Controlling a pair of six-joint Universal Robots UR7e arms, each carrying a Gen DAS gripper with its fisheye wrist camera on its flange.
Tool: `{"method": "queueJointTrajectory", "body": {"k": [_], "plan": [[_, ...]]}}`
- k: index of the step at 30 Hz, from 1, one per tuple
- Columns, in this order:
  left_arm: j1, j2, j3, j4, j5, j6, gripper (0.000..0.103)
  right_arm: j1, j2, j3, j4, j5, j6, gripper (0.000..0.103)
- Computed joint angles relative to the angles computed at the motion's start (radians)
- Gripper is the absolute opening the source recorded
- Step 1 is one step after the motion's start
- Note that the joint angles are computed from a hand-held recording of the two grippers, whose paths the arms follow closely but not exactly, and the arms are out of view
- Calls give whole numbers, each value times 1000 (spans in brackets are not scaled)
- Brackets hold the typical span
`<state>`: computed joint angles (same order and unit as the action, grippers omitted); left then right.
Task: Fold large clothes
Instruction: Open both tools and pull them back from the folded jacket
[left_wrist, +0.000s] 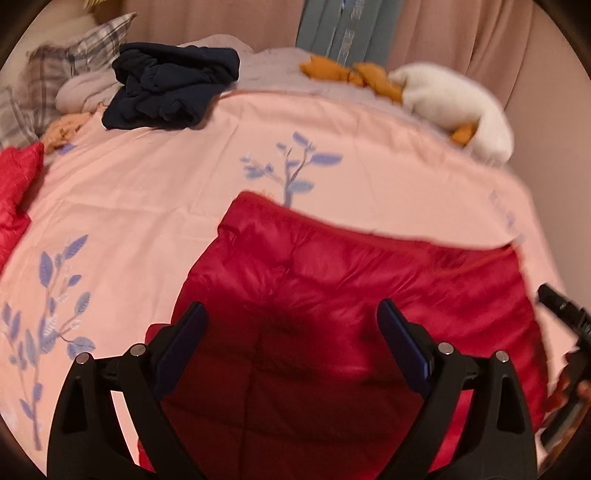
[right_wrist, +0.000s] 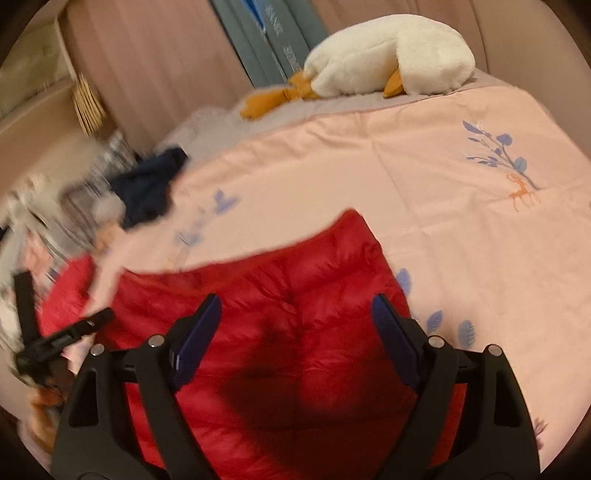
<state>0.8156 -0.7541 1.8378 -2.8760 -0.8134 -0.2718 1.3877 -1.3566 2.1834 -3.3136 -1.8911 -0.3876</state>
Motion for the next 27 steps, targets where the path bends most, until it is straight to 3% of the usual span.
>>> {"method": "queueJointTrajectory", "body": {"k": [4, 8, 12, 17, 27], "plan": [[20, 22, -5, 22, 0, 14, 94, -31, 39, 2, -6, -52, -14, 84], [30, 42, 7, -38, -20, 65, 94, -81, 49, 41, -77, 19, -41, 86], [28, 49, 9, -58, -10, 73, 95, -99, 38, 50, -71, 55, -24, 86], [-15, 27, 45, -61, 56, 49, 95, -53, 24, 62, -98, -16, -6, 86], [-114, -45, 182, -155, 58, 69, 95, 45, -55, 196, -202, 13, -66, 86]]}}
